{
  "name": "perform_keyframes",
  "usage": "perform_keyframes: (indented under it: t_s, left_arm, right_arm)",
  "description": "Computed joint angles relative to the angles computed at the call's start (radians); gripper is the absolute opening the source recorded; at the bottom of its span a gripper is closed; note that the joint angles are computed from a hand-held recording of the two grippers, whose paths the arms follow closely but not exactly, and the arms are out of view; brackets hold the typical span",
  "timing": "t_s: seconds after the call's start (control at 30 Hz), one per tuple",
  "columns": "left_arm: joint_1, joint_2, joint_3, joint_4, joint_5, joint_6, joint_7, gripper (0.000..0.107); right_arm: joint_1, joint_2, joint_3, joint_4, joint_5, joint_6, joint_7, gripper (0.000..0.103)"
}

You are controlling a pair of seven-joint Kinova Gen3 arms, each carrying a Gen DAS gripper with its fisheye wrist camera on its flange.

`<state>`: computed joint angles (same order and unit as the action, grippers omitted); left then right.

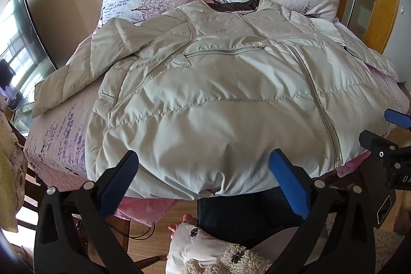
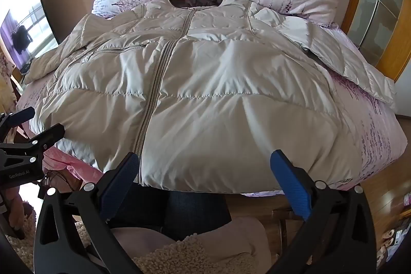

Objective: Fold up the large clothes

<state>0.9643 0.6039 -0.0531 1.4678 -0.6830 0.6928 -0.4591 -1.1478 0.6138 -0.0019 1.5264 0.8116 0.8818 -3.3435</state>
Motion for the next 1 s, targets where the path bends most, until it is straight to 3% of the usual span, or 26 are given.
perform_keyframes:
  t_s: [1.0]
  left_arm:
    - [-0.004,0.0,0.004,-0.001,0.005,0.001,-0.005,0.101]
  right_arm:
    - [0.002,-0.005,-0.001,0.011,0.006,-0.008,-0.011,0.102]
